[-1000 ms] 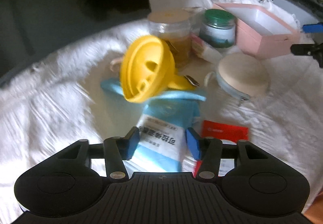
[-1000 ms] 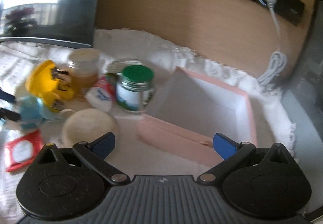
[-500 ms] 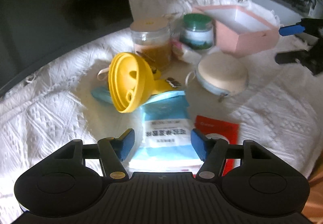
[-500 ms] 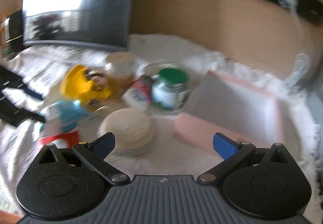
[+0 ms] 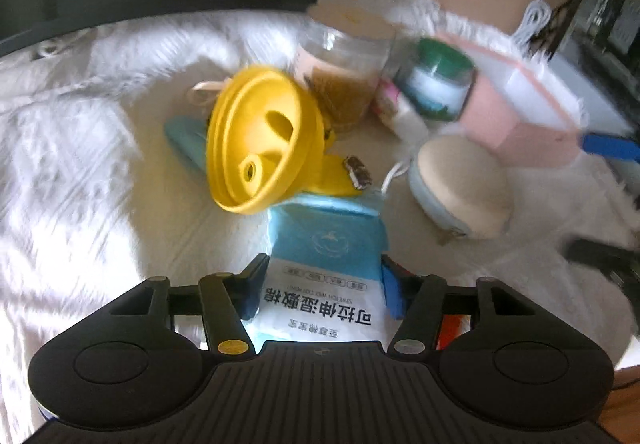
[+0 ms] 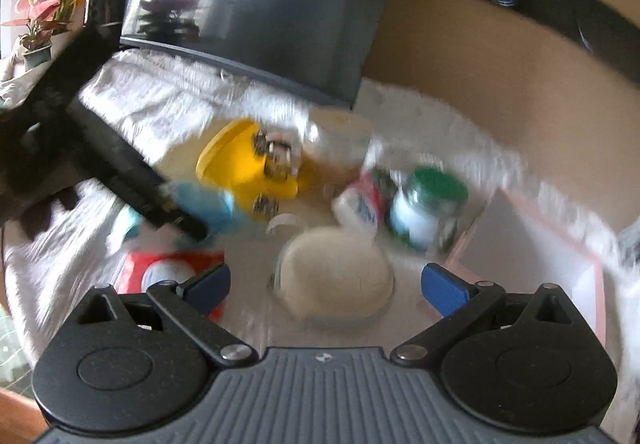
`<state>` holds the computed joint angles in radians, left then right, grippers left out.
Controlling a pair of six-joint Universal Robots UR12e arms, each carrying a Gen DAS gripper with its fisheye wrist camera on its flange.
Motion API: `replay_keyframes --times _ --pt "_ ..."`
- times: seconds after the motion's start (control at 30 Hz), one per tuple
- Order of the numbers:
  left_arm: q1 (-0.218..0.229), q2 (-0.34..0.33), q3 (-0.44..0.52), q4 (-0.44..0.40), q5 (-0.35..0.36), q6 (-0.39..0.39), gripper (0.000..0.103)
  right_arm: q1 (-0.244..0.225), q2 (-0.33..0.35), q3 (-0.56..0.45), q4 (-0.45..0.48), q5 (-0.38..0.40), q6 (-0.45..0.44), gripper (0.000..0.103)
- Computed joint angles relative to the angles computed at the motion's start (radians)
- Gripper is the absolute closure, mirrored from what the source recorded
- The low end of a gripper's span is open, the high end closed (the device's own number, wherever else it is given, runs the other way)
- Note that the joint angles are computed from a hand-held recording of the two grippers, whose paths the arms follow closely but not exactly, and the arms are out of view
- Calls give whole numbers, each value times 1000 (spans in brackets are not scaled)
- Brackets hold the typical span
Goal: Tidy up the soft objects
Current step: 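Grasp the blue wet-wipes packet with the left gripper while the right gripper grasps the yellow funnel, then place the wipes packet into the pink box with the left gripper while the right carries the funnel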
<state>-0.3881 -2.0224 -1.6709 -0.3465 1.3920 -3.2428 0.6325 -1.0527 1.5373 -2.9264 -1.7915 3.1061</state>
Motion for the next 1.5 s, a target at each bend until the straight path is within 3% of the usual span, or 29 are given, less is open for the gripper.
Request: replay_keyframes --times 0.13,0.23,0.3,0.4,0.47,0.53,0.57,0.6,0.63,0.7,0.8,0.87,0.97,1.1,1.2,1.33,1.5 --pt "7 60 -98 127 15 -156 43 -2 57 -97 -5 91 -30 1" --pt "-8 99 -155 185 147 -268 43 17 128 -207 5 66 27 1" --pt "-18 119 -190 218 220 -341 43 35 181 -287 30 26 61 8" --pt "-21 153 -234 246 283 -427 43 58 272 -422 127 -63 90 25" --pt "-22 171 -254 248 307 -462 43 61 317 -499 229 -88 113 49" --pt "-21 185 -267 248 314 -479 43 55 341 -547 331 -85 145 59" --pt "-21 189 -271 246 314 -480 43 51 339 -544 352 -81 159 69" --pt "-21 194 -276 246 312 -476 43 47 331 -532 353 -73 159 72" --pt "-21 195 -277 243 307 -471 43 39 316 -508 341 -46 146 86" --pt "-20 192 -272 238 285 -458 43 26 276 -453 300 6 119 93" --pt "-23 175 -243 233 227 -404 43 6 192 -338 210 84 80 94" --pt "-26 162 -219 232 181 -349 43 4 135 -262 149 71 28 94" --pt "-29 137 -166 205 69 -255 43 -3 63 -170 103 51 24 94" --pt "-38 78 -61 83 -137 -82 43 -8 -17 -63 90 -56 89 94" --pt "-59 23 27 -6 -219 25 43 -13 -68 15 101 -167 155 94" --pt "-83 -36 146 -44 -251 90 43 -20 -127 100 128 -277 262 94" --pt "-107 -118 307 30 -221 62 43 -29 -179 179 140 -360 374 94"
